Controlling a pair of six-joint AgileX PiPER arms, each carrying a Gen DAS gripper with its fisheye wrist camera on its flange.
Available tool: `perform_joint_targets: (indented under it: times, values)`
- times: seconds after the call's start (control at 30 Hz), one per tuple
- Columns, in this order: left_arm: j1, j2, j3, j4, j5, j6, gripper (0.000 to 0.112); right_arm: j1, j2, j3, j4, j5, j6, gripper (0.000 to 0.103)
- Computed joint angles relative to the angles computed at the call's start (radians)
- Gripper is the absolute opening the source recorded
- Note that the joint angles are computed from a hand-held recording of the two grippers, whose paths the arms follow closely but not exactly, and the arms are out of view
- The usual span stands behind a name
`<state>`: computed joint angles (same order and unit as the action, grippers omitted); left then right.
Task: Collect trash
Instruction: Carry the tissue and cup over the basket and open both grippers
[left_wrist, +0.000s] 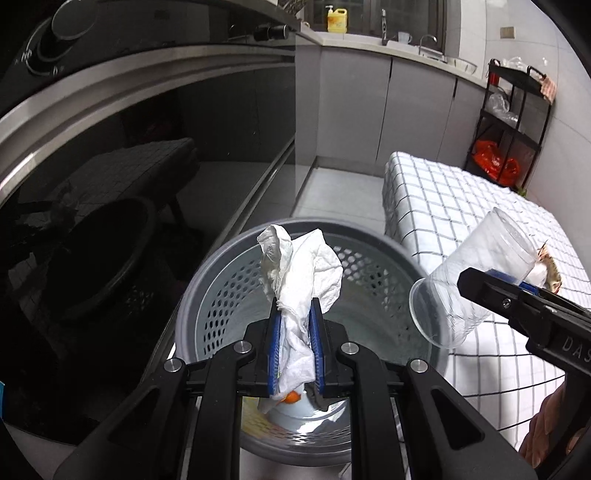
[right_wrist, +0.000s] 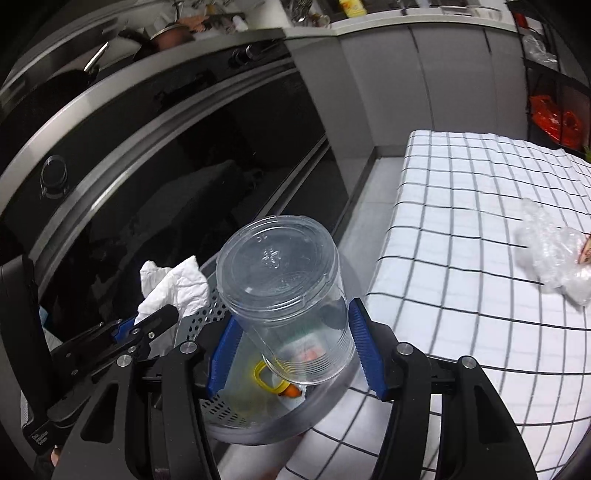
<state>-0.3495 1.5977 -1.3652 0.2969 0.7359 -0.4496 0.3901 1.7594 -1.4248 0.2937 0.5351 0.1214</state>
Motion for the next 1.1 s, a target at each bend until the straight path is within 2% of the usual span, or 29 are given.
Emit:
perform_joint_targets:
  times: [0.23, 0.6, 0.67, 0.7, 0.73, 0.77, 0.8, 1.1]
  values:
    - [0.029, 0.029, -0.020, -0.047, 0.013, 0.040, 0.015, 0.031, 0.060, -0.054, -0.040, 0.021, 0.020, 0.056]
    - [0.032, 0.031, -0.006, -0.040, 0.017, 0.033, 0.018, 0.030, 0.112, -0.102, -0.042, 0.054, 0.011, 0.057]
    - [0.029, 0.035, -0.009, -0.030, 0.021, 0.024, 0.027, 0.029, 0.115, -0.105, -0.037, 0.055, 0.007, 0.060]
    - [0.028, 0.031, -0.005, -0.023, 0.021, 0.016, 0.039, 0.027, 0.113, -0.101, -0.023, 0.049, -0.002, 0.065]
    - [0.027, 0.027, -0.001, -0.013, 0.017, 0.003, 0.052, 0.026, 0.104, -0.085, -0.011, 0.035, -0.009, 0.075]
    - [0.030, 0.023, 0.004, -0.005, 0.009, -0.004, 0.057, 0.025, 0.100, -0.077, -0.005, 0.026, -0.012, 0.077]
    - [0.029, 0.016, 0.011, 0.005, 0.001, -0.015, 0.060, 0.024, 0.098, -0.075, -0.006, 0.024, -0.011, 0.077]
    - [0.036, 0.020, 0.011, 0.004, 0.003, -0.009, 0.062, 0.021, 0.094, -0.063, -0.015, 0.016, 0.000, 0.077]
